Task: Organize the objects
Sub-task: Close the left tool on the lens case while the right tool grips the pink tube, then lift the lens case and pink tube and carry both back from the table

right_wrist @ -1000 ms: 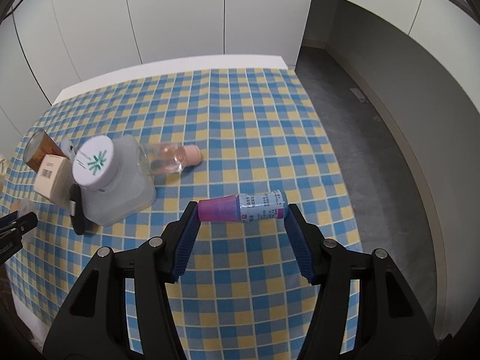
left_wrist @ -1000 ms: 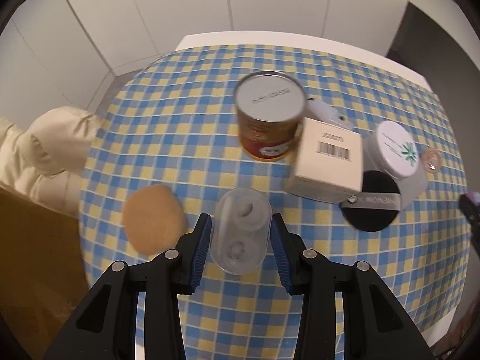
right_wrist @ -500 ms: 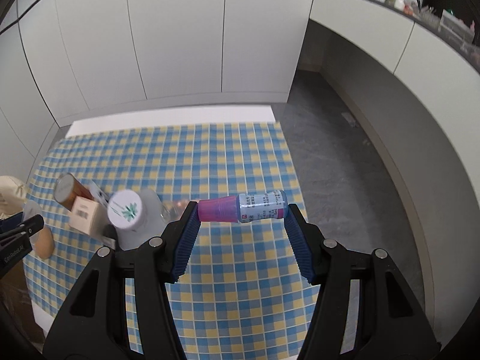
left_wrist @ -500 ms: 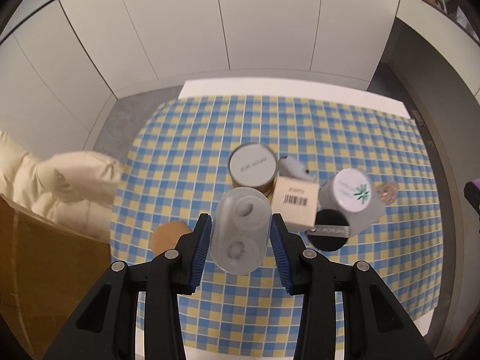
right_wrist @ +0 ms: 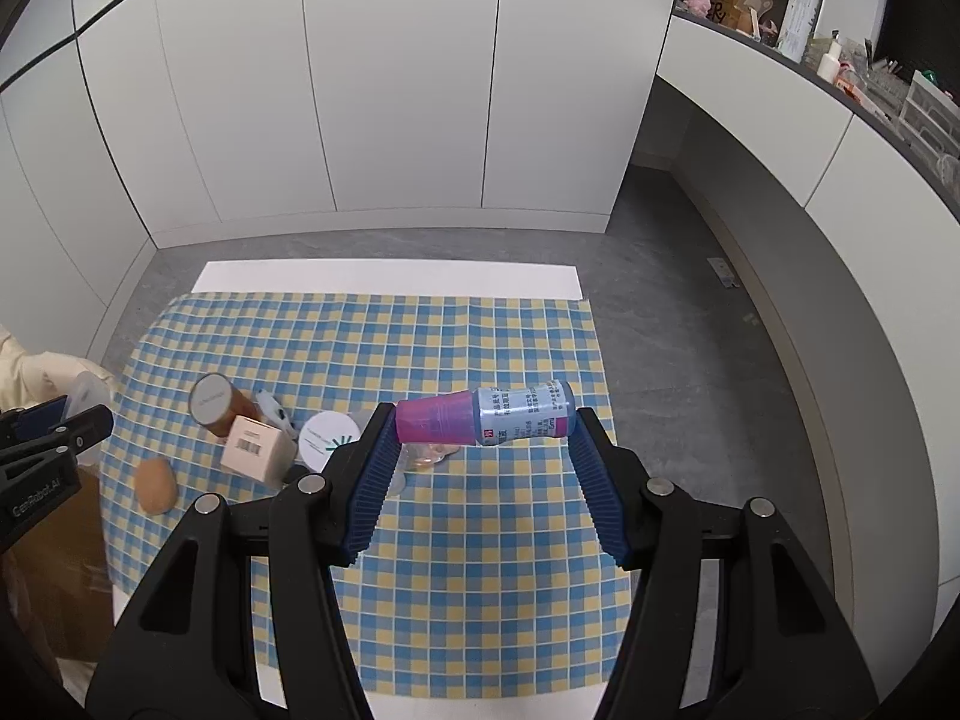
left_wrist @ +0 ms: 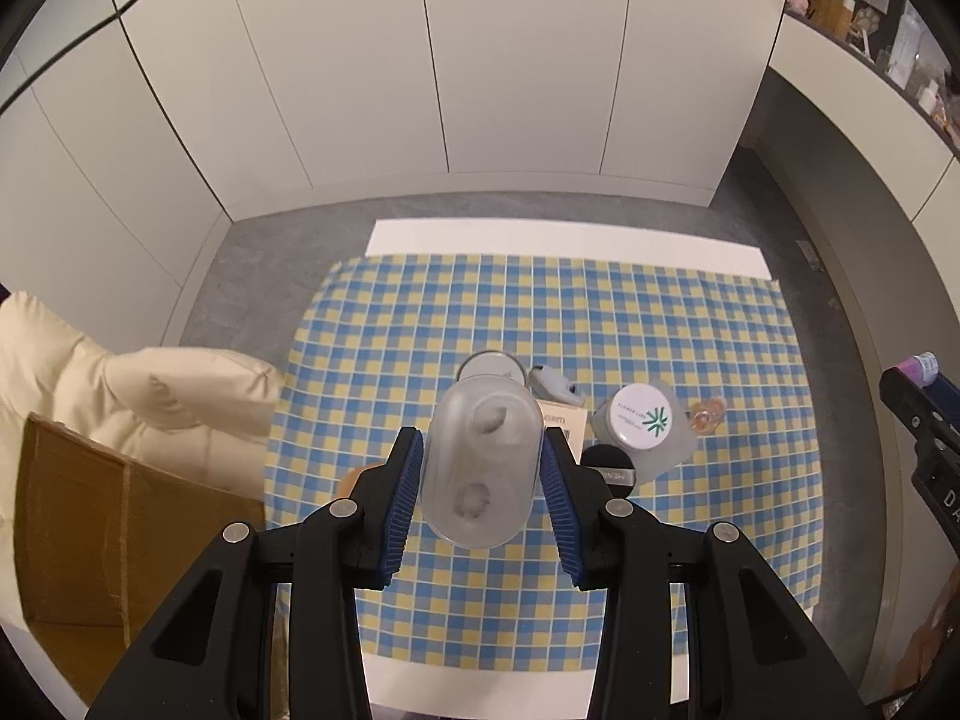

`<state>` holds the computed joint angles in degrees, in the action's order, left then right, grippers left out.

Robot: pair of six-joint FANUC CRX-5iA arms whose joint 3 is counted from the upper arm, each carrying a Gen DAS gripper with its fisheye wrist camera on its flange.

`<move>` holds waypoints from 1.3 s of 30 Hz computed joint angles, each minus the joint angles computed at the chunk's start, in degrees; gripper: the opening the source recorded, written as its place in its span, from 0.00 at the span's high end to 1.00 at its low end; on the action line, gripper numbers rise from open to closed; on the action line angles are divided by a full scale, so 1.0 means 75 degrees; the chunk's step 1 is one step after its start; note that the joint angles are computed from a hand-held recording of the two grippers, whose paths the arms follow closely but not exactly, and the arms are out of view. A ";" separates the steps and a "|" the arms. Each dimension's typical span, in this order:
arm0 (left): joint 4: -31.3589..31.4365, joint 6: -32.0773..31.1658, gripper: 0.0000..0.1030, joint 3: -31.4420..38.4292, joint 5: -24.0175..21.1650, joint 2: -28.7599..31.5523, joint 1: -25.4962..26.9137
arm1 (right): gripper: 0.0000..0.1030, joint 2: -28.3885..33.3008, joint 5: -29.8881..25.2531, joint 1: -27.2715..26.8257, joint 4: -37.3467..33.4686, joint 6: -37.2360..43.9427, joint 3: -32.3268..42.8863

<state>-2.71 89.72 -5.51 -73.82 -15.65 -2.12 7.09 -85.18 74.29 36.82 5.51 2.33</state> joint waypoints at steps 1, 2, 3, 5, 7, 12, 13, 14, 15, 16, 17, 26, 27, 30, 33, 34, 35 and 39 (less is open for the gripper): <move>-0.0020 -0.0006 0.61 0.0085 -0.0069 -0.0023 0.0000 | 0.42 0.0048 -0.0044 -0.0004 0.0015 0.0101 0.0115; -0.0021 -0.0013 0.61 0.0173 -0.0133 -0.0035 0.0008 | 0.42 0.0063 -0.0088 0.0012 0.0027 0.0226 0.0234; -0.0012 -0.0029 0.61 0.0223 -0.0178 -0.0068 0.0017 | 0.42 0.0094 -0.0133 0.0024 0.0038 0.0328 0.0353; 0.0009 -0.0059 0.61 0.0383 -0.0296 -0.0109 0.0048 | 0.42 0.0165 -0.0313 0.0073 0.0133 0.0474 0.0567; 0.0041 -0.0108 0.61 0.0495 -0.0382 -0.0150 0.0086 | 0.42 0.0246 -0.0489 0.0127 0.0268 0.0634 0.0822; 0.0119 -0.0173 0.61 0.0933 -0.0660 -0.0145 0.0148 | 0.42 0.0376 -0.0855 0.0227 0.0457 0.0934 0.1461; 0.0157 -0.0186 0.61 0.1020 -0.0703 -0.0145 0.0179 | 0.42 0.0407 -0.0893 0.0231 0.0471 0.1013 0.1578; 0.0186 -0.0205 0.61 0.1112 -0.0745 -0.0139 0.0205 | 0.42 0.0446 -0.0925 0.0232 0.0487 0.1074 0.1678; 0.0176 -0.0203 0.61 0.1193 -0.0778 -0.0120 0.0205 | 0.42 0.0495 -0.1013 0.0247 0.0531 0.1162 0.1838; 0.0151 -0.0192 0.61 0.1293 -0.0828 -0.0110 0.0204 | 0.42 0.0532 -0.1079 0.0258 0.0566 0.1211 0.1945; 0.0140 -0.0183 0.61 0.1389 -0.0874 -0.0095 0.0199 | 0.42 0.0576 -0.1159 0.0270 0.0612 0.1268 0.2059; 0.0103 -0.0299 0.61 0.2261 -0.1503 0.0013 0.0227 | 0.42 0.0699 -0.1638 0.0413 0.0895 0.1548 0.2889; 0.0117 -0.0331 0.61 0.2353 -0.1545 0.0028 0.0230 | 0.42 0.0744 -0.1757 0.0436 0.0925 0.1571 0.3033; -0.0098 -0.0270 0.61 0.2722 -0.1676 0.0099 0.0043 | 0.42 0.0861 -0.1949 0.0484 0.0949 0.1731 0.3391; -0.0128 -0.0255 0.61 0.2858 -0.1715 0.0094 0.0023 | 0.42 0.1066 -0.2186 0.0577 0.1031 0.1962 0.3720; -0.0182 -0.0210 0.61 0.2888 -0.1771 0.0103 0.0009 | 0.42 0.1104 -0.2215 0.0601 0.1029 0.1998 0.3787; -0.0194 -0.0189 0.61 0.2884 -0.1800 0.0106 0.0000 | 0.42 0.1117 -0.2228 0.0626 0.1022 0.2020 0.3828; -0.0174 -0.0223 0.61 0.2857 -0.1919 0.0030 -0.0007 | 0.42 0.1220 -0.2393 0.0735 0.1107 0.2114 0.4036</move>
